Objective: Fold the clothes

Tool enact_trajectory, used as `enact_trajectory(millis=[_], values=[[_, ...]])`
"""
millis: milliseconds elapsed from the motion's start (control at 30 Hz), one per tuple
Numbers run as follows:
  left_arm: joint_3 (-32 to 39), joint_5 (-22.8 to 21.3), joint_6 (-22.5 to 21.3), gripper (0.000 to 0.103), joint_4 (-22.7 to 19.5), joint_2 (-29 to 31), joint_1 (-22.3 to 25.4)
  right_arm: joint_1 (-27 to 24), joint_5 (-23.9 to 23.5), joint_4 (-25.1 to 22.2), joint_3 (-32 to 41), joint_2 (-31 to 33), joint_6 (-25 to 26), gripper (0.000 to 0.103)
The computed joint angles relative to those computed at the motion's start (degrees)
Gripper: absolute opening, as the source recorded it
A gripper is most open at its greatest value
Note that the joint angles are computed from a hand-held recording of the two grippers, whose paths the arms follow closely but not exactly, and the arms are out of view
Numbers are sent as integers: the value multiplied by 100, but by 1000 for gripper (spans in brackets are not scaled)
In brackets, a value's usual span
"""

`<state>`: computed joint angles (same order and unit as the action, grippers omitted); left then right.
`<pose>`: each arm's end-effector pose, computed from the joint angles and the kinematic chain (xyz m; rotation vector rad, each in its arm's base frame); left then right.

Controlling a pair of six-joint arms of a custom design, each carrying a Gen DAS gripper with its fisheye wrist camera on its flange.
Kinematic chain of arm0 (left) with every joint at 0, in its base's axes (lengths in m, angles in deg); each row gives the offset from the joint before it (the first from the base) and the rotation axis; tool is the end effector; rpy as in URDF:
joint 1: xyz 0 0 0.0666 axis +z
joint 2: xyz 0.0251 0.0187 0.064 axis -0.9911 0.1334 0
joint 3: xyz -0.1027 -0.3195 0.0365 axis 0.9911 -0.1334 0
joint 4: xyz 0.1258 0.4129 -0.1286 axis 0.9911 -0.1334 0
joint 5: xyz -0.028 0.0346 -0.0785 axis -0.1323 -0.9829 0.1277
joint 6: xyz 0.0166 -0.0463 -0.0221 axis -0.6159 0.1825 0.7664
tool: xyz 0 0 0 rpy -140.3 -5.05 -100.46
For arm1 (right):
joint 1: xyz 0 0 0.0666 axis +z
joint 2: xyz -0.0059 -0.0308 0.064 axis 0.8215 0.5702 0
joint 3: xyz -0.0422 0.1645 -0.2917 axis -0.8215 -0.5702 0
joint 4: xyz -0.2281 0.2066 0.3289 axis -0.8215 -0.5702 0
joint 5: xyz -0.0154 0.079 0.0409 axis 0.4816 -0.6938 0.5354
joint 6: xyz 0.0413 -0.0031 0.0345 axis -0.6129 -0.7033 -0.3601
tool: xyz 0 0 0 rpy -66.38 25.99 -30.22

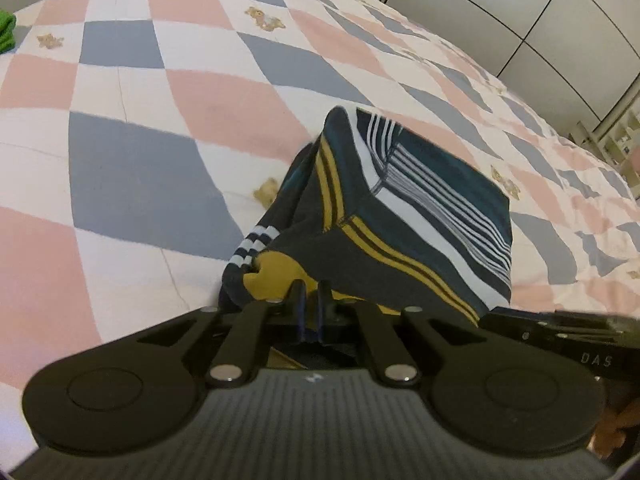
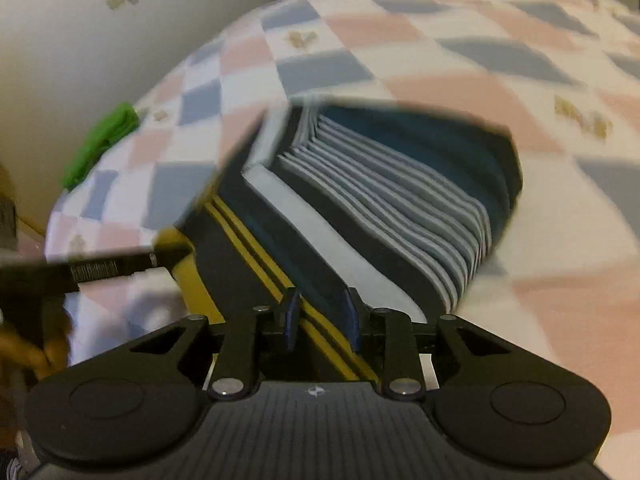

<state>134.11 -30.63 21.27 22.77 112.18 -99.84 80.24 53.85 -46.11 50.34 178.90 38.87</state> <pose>0.6560 -0.2131 0.3757 0.0619 2.5295 -0.4433 0.6191 0.2956 0.3684 -0.1020 2.5576 0.5856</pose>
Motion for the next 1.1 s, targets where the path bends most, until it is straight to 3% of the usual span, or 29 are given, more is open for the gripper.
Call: enact_trajectory(millis=[133,267,400,567,667,833,1100], values=[[274,38,-84,8,-309,-87,-57,-78,-68,438,-261,-319,-925,30],[551,-51,-158,23,-800,-252,-212,-65,378,376,-448,-762,-943,31],[1084,-295,-148,30,-1683,-216,-434,-65,724,113,-620,-1194,-1106,36],[1516,-807,-96,53,-2480,-246,-721,23,1028,-189,-819,-1684,-1202,47],[1749,-1180,-89,58,-2872,-269,-908,67,1133,-383,-894,-1928,-1190,55],[1839,-1420,71,65,-3125,-506,-1115,106,1138,-575,-1029,-2280,-1217,59],[2117,-1623,89,67,-3407,-637,-1336,188,1168,-673,-981,-2535,-1162,67]])
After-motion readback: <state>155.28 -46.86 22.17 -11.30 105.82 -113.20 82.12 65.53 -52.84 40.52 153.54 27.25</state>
